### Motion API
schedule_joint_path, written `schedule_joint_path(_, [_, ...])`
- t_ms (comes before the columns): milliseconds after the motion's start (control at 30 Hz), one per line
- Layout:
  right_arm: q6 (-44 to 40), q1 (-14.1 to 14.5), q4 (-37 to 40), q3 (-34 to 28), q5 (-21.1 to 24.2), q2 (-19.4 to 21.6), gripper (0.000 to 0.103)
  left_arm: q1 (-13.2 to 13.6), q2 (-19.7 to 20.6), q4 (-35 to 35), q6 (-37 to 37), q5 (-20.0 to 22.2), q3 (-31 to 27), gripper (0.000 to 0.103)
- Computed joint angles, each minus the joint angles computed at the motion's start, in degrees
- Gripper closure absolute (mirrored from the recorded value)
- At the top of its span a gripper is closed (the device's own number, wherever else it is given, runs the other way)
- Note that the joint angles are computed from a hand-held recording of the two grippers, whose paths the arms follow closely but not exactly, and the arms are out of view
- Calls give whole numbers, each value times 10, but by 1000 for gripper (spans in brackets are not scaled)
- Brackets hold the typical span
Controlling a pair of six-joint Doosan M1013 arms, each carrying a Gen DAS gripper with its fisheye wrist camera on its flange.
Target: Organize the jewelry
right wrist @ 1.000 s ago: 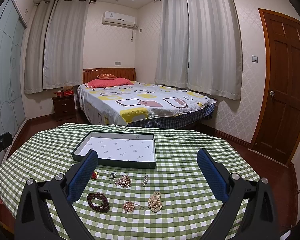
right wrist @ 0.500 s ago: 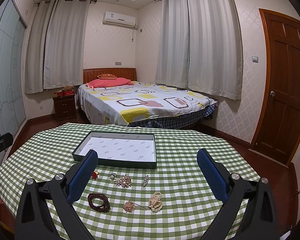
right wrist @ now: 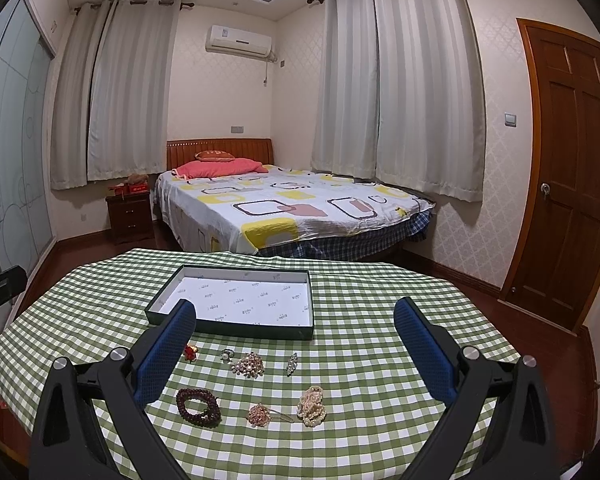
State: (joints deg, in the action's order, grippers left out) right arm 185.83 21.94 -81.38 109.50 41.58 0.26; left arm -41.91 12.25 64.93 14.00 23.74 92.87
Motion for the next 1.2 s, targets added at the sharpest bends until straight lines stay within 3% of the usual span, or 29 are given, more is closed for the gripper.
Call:
schedule_joint_path(433, [36, -28, -21, 23, -43, 22, 6, 22, 41, -77, 53, -10, -11, 4])
schedule_joint_path(567, [28, -48, 6, 32, -68, 38, 6, 27, 69, -92, 78, -4, -18, 4])
schedule_joint_path(700, [10, -68, 45, 35, -96, 55, 6, 36, 97, -177, 161, -1, -30, 4])
schedule_joint_path(900, [-3, -91, 70, 34, -120, 84, 7, 47, 129, -235, 205, 9, -49, 4])
schedule_joint_path(1200, [-65, -108, 137, 23, -149, 106, 10, 55, 157, -317, 275, 30, -71, 4])
